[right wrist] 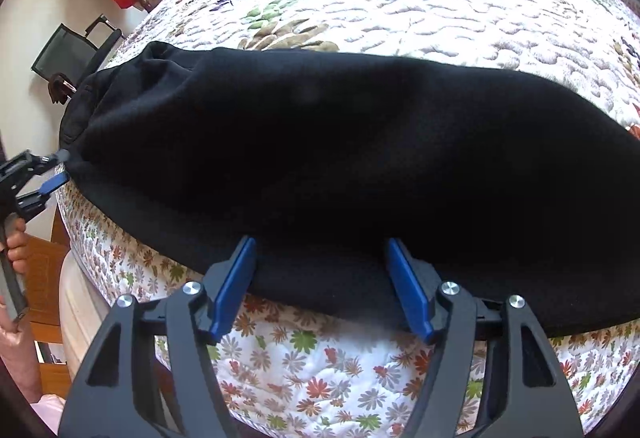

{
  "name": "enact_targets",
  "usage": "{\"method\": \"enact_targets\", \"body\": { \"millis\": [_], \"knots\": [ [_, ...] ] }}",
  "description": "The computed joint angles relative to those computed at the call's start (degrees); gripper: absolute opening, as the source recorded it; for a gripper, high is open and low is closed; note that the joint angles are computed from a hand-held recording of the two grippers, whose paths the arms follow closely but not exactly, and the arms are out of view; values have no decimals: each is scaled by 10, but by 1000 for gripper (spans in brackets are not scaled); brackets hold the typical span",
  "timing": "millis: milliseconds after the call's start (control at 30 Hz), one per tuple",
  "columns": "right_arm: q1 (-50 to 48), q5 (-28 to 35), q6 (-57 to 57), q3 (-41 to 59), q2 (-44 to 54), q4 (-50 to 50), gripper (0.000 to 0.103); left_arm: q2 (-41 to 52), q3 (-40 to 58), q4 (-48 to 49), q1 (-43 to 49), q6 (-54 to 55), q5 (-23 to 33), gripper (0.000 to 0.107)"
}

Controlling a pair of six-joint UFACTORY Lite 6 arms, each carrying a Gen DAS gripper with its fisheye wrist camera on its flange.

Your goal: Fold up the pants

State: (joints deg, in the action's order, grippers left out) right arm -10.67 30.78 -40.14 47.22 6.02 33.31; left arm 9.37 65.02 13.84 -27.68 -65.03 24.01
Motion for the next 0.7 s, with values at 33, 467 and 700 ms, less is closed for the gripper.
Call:
{"method": "enact_targets", "body": {
  "millis": [33, 467, 700],
  "knots": [
    [1, 0, 4, 0, -6, -2, 66, -14, 1, 55, -17, -50, 20, 60],
    [55, -13, 60, 43, 45, -46, 63, 187, 144, 106, -14, 53, 32, 62],
    [37, 88, -12, 136, 46, 20, 63, 164, 219, 5, -27, 176, 63, 74]
  ]
}}
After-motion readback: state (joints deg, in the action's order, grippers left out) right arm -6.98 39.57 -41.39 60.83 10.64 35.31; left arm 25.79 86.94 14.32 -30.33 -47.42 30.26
